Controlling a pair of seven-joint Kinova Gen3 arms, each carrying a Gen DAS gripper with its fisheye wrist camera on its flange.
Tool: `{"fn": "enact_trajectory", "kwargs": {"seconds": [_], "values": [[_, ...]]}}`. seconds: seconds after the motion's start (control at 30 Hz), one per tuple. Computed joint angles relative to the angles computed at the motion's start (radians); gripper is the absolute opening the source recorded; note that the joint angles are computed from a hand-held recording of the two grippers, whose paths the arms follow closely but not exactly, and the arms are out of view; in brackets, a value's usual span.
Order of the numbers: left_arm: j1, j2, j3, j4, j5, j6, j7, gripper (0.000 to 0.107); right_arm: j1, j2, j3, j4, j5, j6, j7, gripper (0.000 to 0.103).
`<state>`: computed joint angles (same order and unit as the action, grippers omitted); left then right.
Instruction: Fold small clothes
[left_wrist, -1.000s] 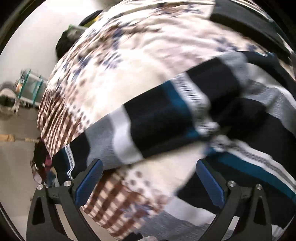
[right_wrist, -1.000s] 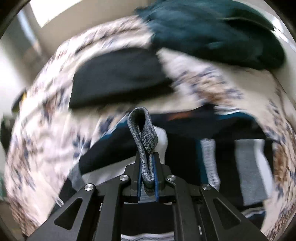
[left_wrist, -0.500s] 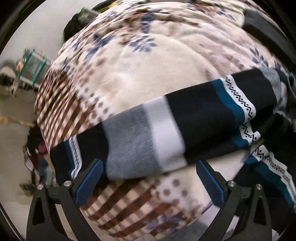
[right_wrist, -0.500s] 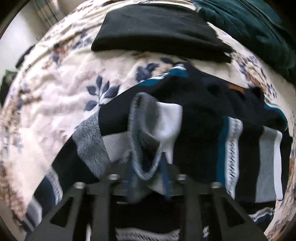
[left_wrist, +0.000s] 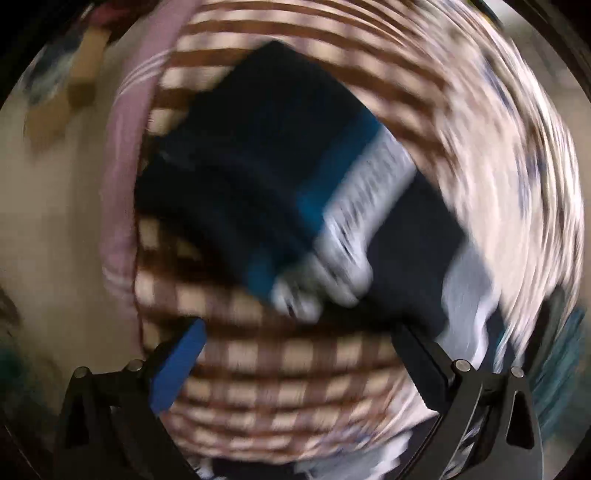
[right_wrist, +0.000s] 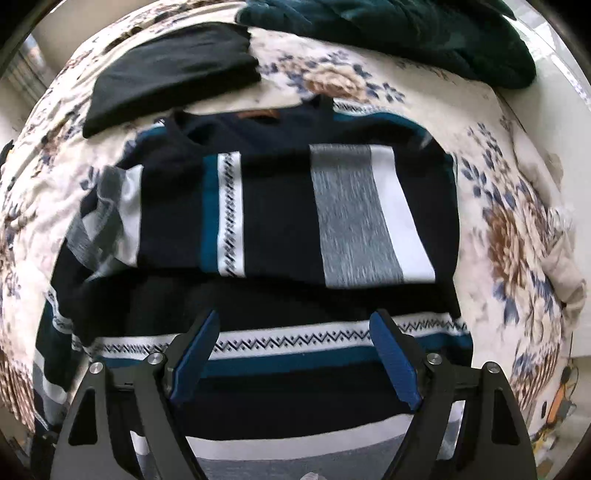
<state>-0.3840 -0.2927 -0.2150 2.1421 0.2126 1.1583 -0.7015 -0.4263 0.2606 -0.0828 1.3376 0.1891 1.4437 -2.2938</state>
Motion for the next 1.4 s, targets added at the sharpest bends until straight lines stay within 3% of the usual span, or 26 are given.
{"fn": "enact_trajectory", "kwargs": {"seconds": [0.1, 0.3, 0.37, 0.5, 0.53, 0.57, 0.7, 0.8, 0.93, 1.1, 1.2, 1.4], "values": [[-0.049, -0.005, -0.062, 0.045, 0.034, -0.079, 0.001, 0.099, -0.049, 0.026, 0.009, -0.015, 0.059, 0.045, -0.067, 0.085], [-0.111, -0.074, -0.092, 0.079, 0.021, -0.163, 0.043, 0.099, -0.071, 0.050, 0.001, -0.041, 0.057, 0.044, -0.135, 0.085], [-0.103, -0.061, -0.116, 0.082, 0.020, -0.163, 0.015, 0.091, -0.080, 0.062, 0.000, -0.056, 0.053, 0.049, -0.145, 0.085], [-0.086, -0.027, -0.055, 0.058, -0.041, -0.127, 0.110, 0.031, -0.091, 0.084, 0.002, -0.077, 0.050, 0.054, -0.150, 0.085], [-0.074, -0.043, -0.041, 0.058, -0.066, -0.126, 0.138, 0.018, -0.092, 0.086, 0.003, -0.077, 0.047, 0.052, -0.152, 0.085], [-0.062, -0.049, -0.007, 0.041, -0.107, -0.122, 0.166, 0.011, -0.091, 0.091, 0.005, -0.080, 0.047, 0.053, -0.147, 0.085], [-0.029, -0.030, 0.177, -0.086, -0.269, -0.073, 0.190, 0.008, -0.104, 0.142, 0.016, -0.118, 0.088, 0.096, -0.099, 0.085], [0.051, 0.015, 0.279, -0.193, -0.385, -0.058, 0.177, 0.008, -0.115, 0.149, 0.031, -0.111, 0.133, 0.080, -0.093, 0.092], [0.188, 0.088, 0.368, -0.350, -0.509, -0.044, 0.132, 0.008, -0.076, 0.115, 0.040, -0.059, 0.118, 0.017, -0.086, 0.092], [0.388, 0.243, 0.435, -0.571, -0.612, -0.056, 0.064, 0.007, 0.047, 0.028, 0.044, 0.073, 0.005, -0.073, -0.066, 0.092], [0.451, 0.375, 0.532, -0.710, -0.597, -0.104, -0.003, 0.007, 0.138, -0.034, 0.054, 0.153, -0.072, -0.113, -0.028, 0.092], [0.707, 0.645, 0.570, -0.988, -0.542, -0.144, -0.102, 0.007, 0.290, -0.121, 0.101, 0.248, -0.098, -0.137, 0.048, 0.092]]}}
